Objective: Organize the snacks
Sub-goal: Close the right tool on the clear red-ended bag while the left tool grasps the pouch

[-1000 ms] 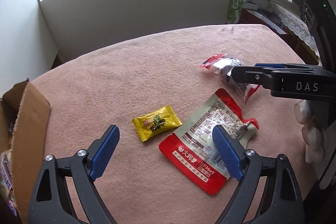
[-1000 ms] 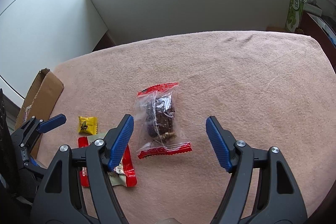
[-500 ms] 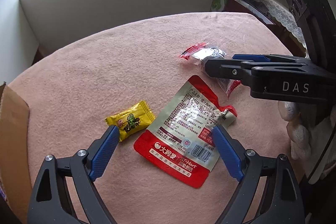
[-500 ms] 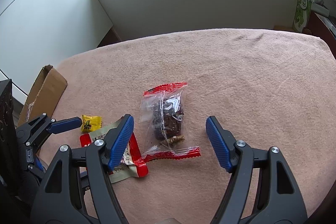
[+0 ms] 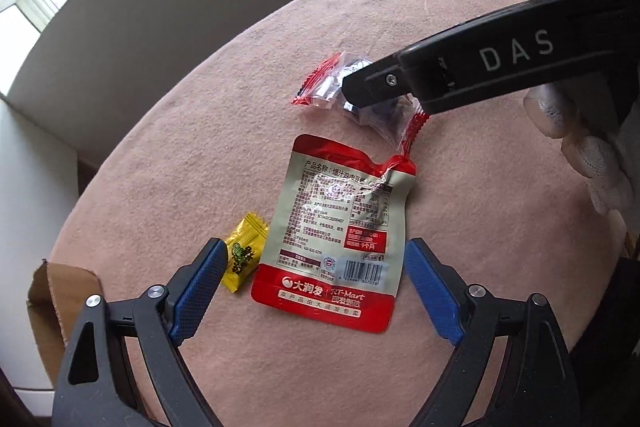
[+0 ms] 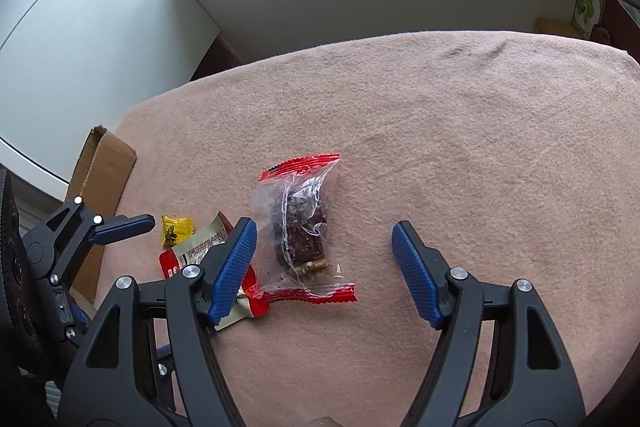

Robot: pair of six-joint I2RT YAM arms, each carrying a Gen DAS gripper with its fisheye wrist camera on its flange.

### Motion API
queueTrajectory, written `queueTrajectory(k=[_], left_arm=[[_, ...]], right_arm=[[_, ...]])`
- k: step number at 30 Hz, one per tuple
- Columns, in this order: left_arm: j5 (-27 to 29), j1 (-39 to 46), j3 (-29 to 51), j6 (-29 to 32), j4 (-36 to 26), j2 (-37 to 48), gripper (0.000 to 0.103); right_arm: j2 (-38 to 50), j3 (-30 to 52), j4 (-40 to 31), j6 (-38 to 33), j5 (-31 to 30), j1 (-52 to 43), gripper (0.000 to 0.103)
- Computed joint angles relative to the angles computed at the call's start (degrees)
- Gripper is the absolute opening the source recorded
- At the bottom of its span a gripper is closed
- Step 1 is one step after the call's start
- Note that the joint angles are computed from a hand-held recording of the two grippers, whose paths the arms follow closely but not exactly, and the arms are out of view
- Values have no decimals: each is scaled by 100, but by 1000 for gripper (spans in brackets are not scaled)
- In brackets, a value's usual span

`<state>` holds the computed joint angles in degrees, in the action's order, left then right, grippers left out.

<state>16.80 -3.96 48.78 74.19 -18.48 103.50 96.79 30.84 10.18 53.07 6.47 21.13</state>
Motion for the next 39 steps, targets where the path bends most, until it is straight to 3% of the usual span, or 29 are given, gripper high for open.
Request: queueTrajectory(k=[3,7,11,14,16,19,21,24,27,31,37,39], left_arm=[[-40,-165,309,-126,-306,220,91],[-61,-492,245,-228,19,283,91],[-41,-590,503,-440,-238,558,91],[177,-345,650,-369,-527,662,77],[252,-235,485,-346,-430,535,77],[369,-62,126,-162,-142,300,75],[420,93,-99,-77,-103,127,74],[454,265,-248,-6,4,17,72],[519,441,-489,157,27,-234,62],[749,591,-441,-120,-11,-245,43],[854,842,218,-222,-789,179,48],[694,775,152,-223,-691,159,62]], right_arm=[[7,31,28,29,-191,-35,74],[240,422,-396,-40,-119,-23,74],[550,842,-707,-142,5,5,74],[771,1161,-945,-201,117,65,74],[915,1389,-1167,-243,232,147,74],[1125,1737,-1667,-280,585,318,64],[1257,1959,-2006,-342,780,437,51],[1277,1999,-2127,-275,828,532,42],[1182,1810,-1978,-80,854,621,39],[959,1452,-1795,139,914,800,39],[1016,1522,-1898,302,963,1026,39],[1100,1595,-1911,349,982,1081,39]])
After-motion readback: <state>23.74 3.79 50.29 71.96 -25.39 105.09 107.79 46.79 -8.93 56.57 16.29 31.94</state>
